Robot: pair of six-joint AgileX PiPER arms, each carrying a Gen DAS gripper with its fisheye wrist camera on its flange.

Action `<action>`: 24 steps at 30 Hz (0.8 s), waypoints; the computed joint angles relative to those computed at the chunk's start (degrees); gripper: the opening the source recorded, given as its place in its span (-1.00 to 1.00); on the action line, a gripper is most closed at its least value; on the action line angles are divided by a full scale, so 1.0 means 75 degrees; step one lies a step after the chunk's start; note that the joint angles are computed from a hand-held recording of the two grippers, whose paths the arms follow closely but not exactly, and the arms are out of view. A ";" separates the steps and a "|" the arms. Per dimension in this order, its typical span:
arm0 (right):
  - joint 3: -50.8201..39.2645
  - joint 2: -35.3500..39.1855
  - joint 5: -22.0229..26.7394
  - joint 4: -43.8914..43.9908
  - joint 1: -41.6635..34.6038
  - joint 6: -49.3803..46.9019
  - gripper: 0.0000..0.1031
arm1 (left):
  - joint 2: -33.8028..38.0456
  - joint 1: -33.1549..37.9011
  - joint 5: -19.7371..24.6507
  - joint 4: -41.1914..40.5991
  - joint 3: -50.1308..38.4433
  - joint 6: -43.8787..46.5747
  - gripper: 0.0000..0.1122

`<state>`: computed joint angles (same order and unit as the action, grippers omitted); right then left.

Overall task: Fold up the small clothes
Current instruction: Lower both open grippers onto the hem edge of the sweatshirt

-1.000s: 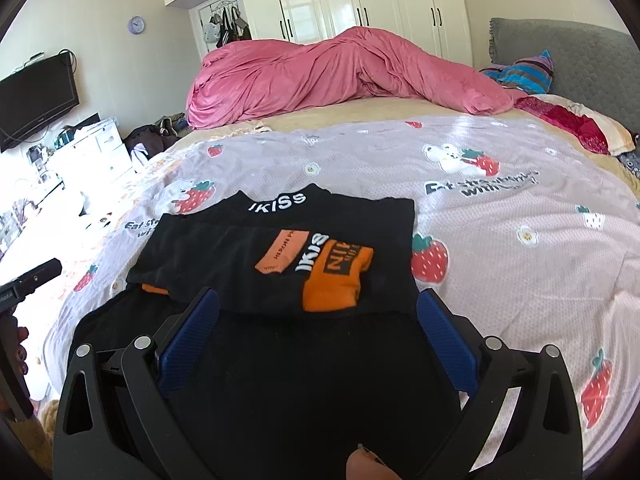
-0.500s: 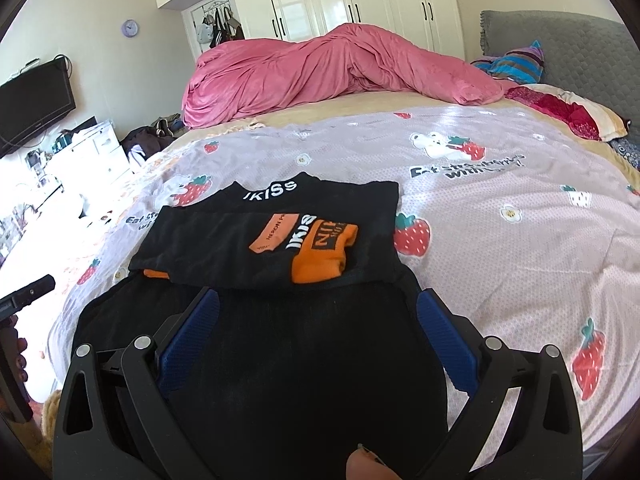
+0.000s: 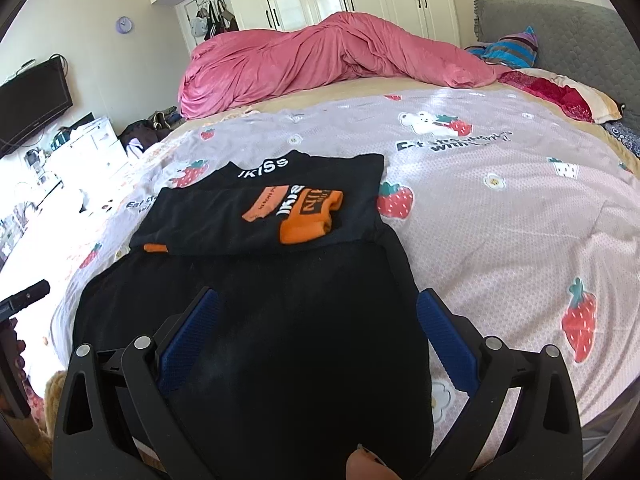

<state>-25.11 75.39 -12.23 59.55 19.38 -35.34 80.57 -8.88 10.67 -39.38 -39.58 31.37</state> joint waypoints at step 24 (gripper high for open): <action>0.0972 -0.0836 0.0101 0.1209 -0.0001 -0.1041 0.91 | -0.0201 0.0051 0.0318 -0.1515 0.1205 0.1948 0.67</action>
<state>-17.82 69.12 -11.47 68.61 19.37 -43.15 79.07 -8.50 13.05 -50.74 -30.55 45.99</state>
